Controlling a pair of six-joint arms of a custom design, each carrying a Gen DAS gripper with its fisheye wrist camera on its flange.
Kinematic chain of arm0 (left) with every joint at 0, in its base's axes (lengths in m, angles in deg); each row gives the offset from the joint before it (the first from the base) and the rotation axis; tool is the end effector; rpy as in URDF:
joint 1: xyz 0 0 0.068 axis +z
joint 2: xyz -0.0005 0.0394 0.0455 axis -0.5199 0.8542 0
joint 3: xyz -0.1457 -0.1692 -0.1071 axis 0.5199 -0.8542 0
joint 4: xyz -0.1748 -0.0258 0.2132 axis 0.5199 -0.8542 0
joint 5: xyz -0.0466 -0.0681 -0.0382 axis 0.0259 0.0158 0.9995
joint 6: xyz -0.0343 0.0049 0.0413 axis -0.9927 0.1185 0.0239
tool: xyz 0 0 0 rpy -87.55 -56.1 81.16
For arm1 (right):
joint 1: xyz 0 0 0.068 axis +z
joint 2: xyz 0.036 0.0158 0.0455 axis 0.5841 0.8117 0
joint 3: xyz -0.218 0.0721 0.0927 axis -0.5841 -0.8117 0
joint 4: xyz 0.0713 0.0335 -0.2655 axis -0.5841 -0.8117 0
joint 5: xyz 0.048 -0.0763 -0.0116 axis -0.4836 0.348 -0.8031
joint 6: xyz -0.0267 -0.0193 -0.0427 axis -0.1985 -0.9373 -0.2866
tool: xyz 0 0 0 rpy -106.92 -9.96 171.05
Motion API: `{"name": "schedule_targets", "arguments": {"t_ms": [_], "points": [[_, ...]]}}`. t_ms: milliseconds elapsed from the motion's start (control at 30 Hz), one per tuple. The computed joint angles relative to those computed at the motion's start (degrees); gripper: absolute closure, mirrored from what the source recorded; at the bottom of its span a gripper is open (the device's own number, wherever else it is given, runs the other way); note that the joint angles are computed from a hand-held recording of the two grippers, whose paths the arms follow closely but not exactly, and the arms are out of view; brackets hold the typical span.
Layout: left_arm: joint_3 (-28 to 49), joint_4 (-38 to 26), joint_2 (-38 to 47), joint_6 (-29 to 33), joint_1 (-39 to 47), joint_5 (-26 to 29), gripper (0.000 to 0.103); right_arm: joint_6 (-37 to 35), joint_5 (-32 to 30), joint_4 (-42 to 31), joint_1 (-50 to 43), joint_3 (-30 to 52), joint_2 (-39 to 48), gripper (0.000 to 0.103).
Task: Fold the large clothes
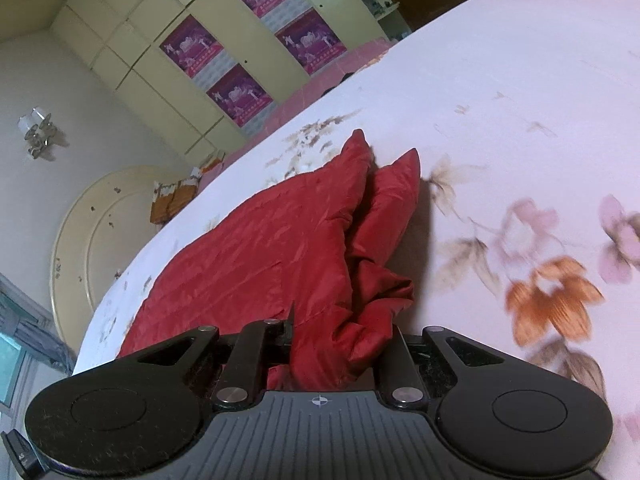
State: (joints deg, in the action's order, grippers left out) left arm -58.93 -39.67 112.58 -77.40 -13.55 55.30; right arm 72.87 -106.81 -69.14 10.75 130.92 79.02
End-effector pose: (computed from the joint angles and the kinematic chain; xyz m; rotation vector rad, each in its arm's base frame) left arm 0.2754 0.0773 0.1052 -0.9704 1.9471 -0.5920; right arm 0.3372 -0.1292 0.1326 0.2973 2.2782 0.8164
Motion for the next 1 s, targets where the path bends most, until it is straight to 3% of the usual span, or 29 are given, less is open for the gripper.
{"name": "schedule_targets", "arguments": {"t_ms": [300,367,400,467,533,567,600,633,700,767,833,867,900,1000], "points": [[-10.46,-1.83,-11.60,0.48,-1.49,-1.95,0.081,-7.60,-3.65,-6.30,-5.28,-3.73,-3.83,0.088],[-10.40,-1.38,-10.22,0.24,-1.74,-2.76,0.072,-8.65,-2.40,-7.17,-4.93,-3.12,-2.50,0.088],[-10.02,-1.40,-9.01,-0.23,-1.99,-3.67,0.060,-9.17,-2.00,-7.12,-4.76,-2.74,-1.23,0.084],[-11.23,2.05,-7.96,-2.63,-2.19,-4.55,0.055,-8.35,-1.21,-6.96,-4.48,-2.09,0.56,0.072],[-11.40,-1.75,-11.27,-2.48,-3.29,-6.56,0.040,-7.96,-2.86,-7.81,-5.30,-0.97,1.81,0.070],[-11.39,-4.78,-13.72,-2.08,-4.20,-8.27,0.032,-8.37,-3.21,-8.54,-5.68,-0.42,1.92,0.062],[-12.01,-6.83,-16.59,-1.66,-5.15,-10.04,0.015,-8.40,-3.33,-8.43,-6.26,-0.57,1.61,0.053],[-12.90,-9.33,-20.14,-1.40,-6.44,-12.70,0.007,-8.22,-3.21,-7.97,-7.15,-1.06,0.80,0.047],[-14.18,-13.90,-25.30,-0.97,-6.75,-12.69,0.007,-6.52,-0.65,-4.01,-8.77,-4.47,-3.00,0.028],[-16.15,-16.64,-30.46,-1.61,-5.73,-9.35,0.009,-6.82,0.78,-3.22,-11.08,-5.63,-5.05,0.028],[-18.41,-18.29,-35.05,-1.41,-5.46,-8.48,0.007,-6.98,0.06,-3.01,-13.90,-6.36,-7.14,0.028],[-18.76,-18.13,-35.20,-1.07,-5.09,-7.79,0.007,-8.04,-0.39,-3.47,-14.73,-6.52,-8.33,0.044],[-18.76,-16.76,-33.53,-1.44,-4.33,-6.86,0.007,-9.04,-0.54,-4.06,-14.68,-6.93,-9.44,0.069],[-18.58,-8.34,-26.35,-6.06,-3.10,-5.24,0.009,-10.12,-0.94,-6.31,-12.04,-7.75,-12.86,0.097]]}}
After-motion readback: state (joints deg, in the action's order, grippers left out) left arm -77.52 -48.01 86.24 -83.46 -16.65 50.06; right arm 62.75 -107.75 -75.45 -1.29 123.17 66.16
